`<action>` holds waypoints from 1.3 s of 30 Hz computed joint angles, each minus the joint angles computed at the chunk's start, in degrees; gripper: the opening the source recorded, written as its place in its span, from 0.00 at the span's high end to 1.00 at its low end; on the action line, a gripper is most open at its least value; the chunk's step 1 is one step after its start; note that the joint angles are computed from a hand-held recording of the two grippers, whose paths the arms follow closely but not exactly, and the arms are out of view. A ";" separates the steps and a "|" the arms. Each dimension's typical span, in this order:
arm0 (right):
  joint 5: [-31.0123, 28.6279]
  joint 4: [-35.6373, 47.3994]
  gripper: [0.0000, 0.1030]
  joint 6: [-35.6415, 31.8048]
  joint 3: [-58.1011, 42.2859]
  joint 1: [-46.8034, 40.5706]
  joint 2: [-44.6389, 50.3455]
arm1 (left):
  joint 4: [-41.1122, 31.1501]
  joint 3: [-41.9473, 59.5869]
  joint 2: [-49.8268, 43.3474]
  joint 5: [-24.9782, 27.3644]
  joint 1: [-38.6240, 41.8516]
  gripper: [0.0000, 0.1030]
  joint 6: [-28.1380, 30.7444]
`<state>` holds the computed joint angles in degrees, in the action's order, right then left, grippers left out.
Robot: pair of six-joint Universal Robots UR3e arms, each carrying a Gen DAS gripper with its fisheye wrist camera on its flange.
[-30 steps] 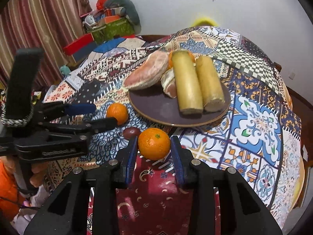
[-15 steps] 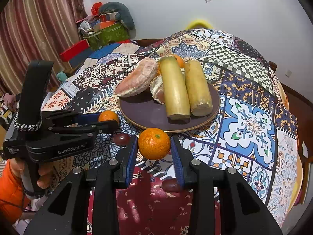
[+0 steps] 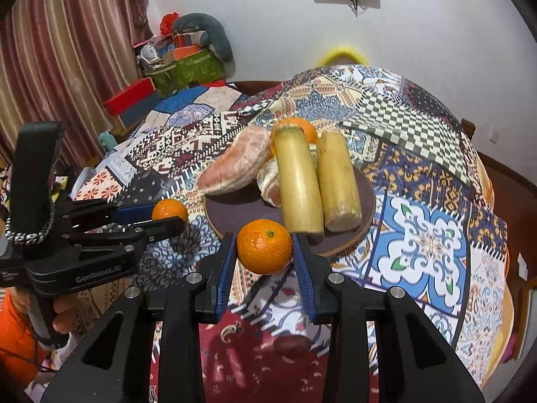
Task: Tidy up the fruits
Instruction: 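Place both mandarins on the plate and open both tools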
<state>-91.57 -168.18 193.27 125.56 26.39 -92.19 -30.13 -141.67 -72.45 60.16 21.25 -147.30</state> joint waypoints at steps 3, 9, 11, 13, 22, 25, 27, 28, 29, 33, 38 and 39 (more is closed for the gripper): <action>-0.31 -0.37 0.70 -0.62 -1.16 -0.10 1.38 | -0.02 1.18 -0.34 -0.79 -0.41 0.64 -0.42; 1.39 -0.77 0.69 -1.97 -2.80 -1.54 4.18 | 2.62 3.31 -4.07 -1.06 -1.91 0.64 -2.18; 1.68 -0.74 0.69 -2.58 -3.43 -1.63 5.22 | 3.15 4.07 -5.60 -1.10 -2.32 0.64 -2.58; 1.92 -0.78 0.69 -3.09 -4.08 -1.71 6.32 | 4.01 4.69 -7.17 -0.98 -2.92 0.64 -3.04; 4.26 0.29 0.69 -4.99 -5.05 -3.18 8.30 | 5.93 6.23 -10.48 -0.34 -4.23 0.64 -3.93; 4.66 0.16 0.69 -4.95 -4.61 -3.63 7.78 | 6.58 6.93 -11.74 -0.10 -5.01 0.64 -4.24; 5.04 -0.06 0.69 -4.89 -3.90 -4.17 7.09 | 6.88 7.24 -12.29 -0.09 -5.49 0.64 -4.42; 5.78 -0.05 0.69 -5.06 -3.59 -4.73 6.75 | 7.11 7.50 -12.69 0.01 -5.89 0.64 -4.63; 6.17 -0.20 0.68 -4.98 -3.00 -5.07 6.09 | 7.41 7.74 -13.05 0.20 -6.37 0.64 -4.90; 5.67 -0.33 0.68 -5.08 -2.07 -5.25 4.14 | 8.57 8.58 -14.19 1.04 -8.14 0.64 -6.19; 5.42 -0.34 0.68 -5.04 -0.72 -5.84 1.36 | 8.20 8.82 -13.25 0.70 -8.57 0.63 -6.69; 5.42 -0.26 0.68 -4.99 -0.30 -6.01 0.70 | 7.91 8.81 -12.81 0.58 -8.50 0.62 -6.59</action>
